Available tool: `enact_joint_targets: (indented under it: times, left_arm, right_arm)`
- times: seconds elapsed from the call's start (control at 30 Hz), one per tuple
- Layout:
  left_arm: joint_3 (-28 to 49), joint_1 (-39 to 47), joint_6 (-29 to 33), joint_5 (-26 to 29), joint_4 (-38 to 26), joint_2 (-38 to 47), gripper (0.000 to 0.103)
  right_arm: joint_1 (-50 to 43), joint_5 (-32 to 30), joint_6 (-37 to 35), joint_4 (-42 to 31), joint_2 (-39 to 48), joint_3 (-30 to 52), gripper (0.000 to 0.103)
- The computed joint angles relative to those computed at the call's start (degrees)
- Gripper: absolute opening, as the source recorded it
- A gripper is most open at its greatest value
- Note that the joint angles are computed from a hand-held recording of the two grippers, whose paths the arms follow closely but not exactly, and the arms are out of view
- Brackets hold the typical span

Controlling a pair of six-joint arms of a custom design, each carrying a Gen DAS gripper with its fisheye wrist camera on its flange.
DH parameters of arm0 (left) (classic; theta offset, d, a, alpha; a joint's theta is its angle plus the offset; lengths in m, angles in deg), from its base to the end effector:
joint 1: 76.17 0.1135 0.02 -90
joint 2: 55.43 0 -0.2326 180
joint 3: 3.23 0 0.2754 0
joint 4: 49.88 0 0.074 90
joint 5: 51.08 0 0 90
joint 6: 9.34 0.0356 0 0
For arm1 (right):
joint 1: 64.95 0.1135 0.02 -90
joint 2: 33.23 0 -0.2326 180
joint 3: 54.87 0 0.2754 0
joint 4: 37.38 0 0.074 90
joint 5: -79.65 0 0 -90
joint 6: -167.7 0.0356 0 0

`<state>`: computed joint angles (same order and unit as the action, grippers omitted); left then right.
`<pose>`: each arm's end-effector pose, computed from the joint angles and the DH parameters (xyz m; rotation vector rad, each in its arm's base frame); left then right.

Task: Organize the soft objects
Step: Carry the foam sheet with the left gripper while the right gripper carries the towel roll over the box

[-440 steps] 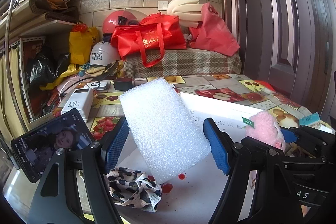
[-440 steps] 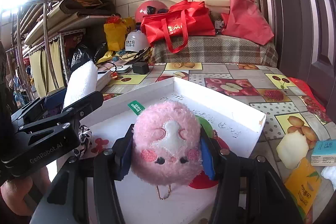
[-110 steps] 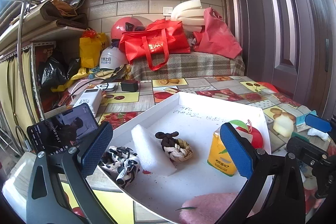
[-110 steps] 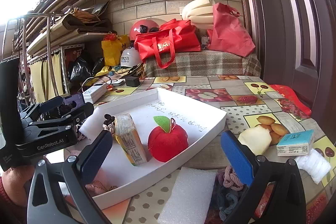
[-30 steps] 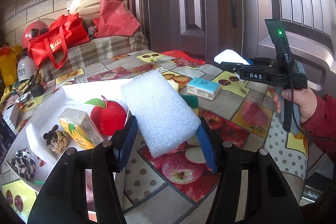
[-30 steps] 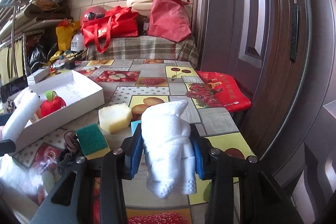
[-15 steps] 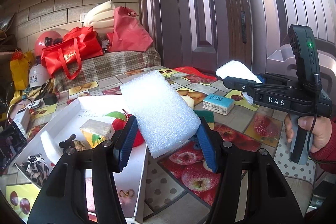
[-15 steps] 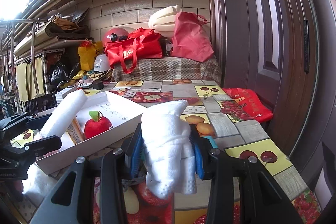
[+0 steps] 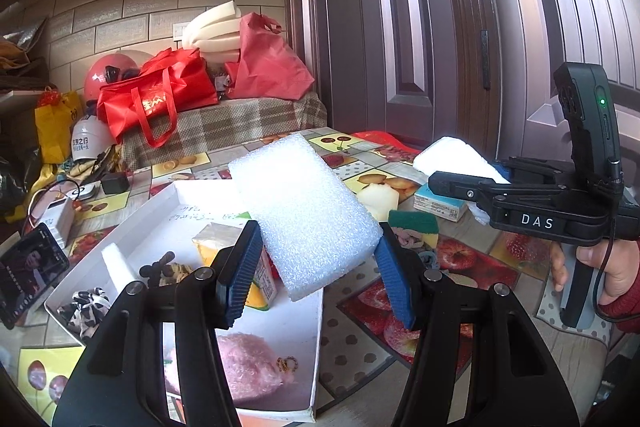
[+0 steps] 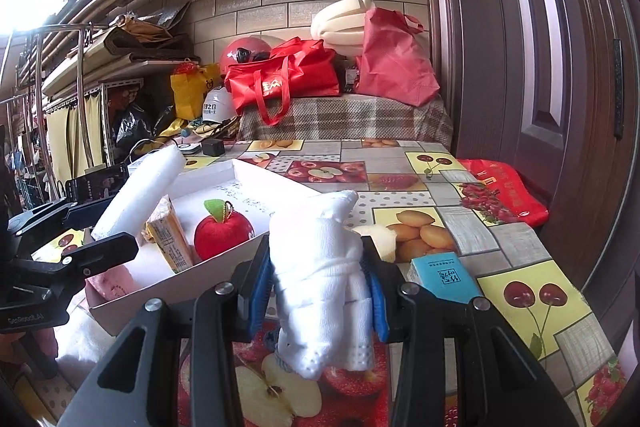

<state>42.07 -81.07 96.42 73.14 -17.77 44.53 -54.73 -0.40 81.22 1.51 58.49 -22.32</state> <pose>0.3122 -0.0469 0.0783 0.7173 1.7807 -0.4575 0.2672 0.0419 0.0717 0.0040 1.9192 -0.0059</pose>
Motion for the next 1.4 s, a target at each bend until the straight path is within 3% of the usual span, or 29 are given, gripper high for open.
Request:
enact_joint_targets:
  times: [0.57, 1.4]
  left_arm:
    - [3.98, 4.43, -0.89, -0.15, 0.44, 3.94, 0.057]
    - [19.75, 10.57, -4.86, -5.07, -4.05, 15.44, 0.057]
  right_arm:
    - [3.99, 1.24, 0.78, -2.75, 5.88, 6.38, 0.041]
    - [12.92, 1.00, -3.92, -9.88, 16.16, 20.90, 0.041]
